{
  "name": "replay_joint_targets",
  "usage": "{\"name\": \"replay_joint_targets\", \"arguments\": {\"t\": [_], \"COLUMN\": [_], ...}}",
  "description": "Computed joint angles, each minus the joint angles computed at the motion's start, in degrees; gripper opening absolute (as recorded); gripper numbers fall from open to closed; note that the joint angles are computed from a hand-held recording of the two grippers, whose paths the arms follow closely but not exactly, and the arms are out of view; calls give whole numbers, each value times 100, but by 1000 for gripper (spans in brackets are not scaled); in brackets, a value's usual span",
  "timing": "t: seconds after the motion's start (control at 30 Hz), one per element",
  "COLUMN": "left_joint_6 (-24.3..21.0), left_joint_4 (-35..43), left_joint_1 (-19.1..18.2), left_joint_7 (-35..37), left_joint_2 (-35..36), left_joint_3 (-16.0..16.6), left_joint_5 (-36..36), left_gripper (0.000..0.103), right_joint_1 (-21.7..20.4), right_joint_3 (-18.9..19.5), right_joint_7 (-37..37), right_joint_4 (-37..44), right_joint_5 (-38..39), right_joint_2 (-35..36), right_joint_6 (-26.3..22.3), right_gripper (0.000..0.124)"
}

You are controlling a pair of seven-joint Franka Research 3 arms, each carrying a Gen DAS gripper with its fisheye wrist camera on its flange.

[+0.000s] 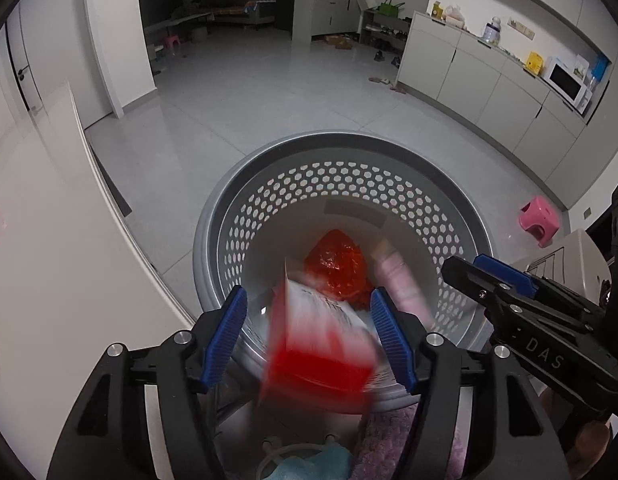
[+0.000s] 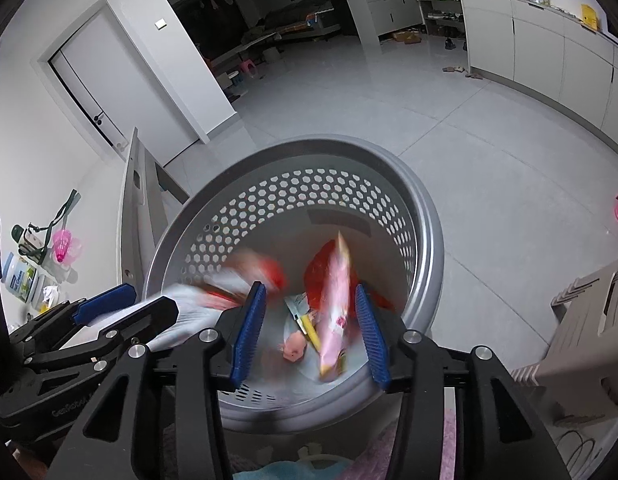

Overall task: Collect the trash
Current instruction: 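Carry both items over the basket and open both tools to drop them, then move both open tools back toward the table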

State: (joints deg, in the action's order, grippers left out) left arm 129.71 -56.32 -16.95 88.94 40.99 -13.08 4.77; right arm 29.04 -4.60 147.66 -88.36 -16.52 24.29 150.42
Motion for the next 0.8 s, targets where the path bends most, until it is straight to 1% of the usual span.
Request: {"name": "replay_joint_targets", "arguments": {"t": [0.3,0.43,0.47,0.57,0.67,0.8], "left_joint_6": [208,321,368,553,809,1127], "left_joint_4": [-343,-517,-580,-794,-1091,-1494], "left_joint_1": [62,95,101,106,112,171], "left_joint_7": [-47,-93,-116,-210,-356,-535], "left_joint_2": [-183,-285,-324,-457,-646,-914], "left_joint_3": [3,-2,4,39,90,123], "left_joint_5": [16,24,35,111,233,367], "left_gripper": [64,67,68,70,73,77], "right_joint_1": [20,76,69,107,115,135], "right_joint_3": [-17,-49,-40,-53,-36,-9], "right_joint_7": [54,192,196,290,335,380], "right_joint_4": [-114,-249,-228,-230,-229,-225], "right_joint_5": [-87,-231,-246,-378,-491,-625], "right_joint_2": [-99,-194,-194,-226,-261,-300], "right_joint_6": [41,67,41,8,-16,-35], "right_gripper": [47,49,49,56,57,62]}}
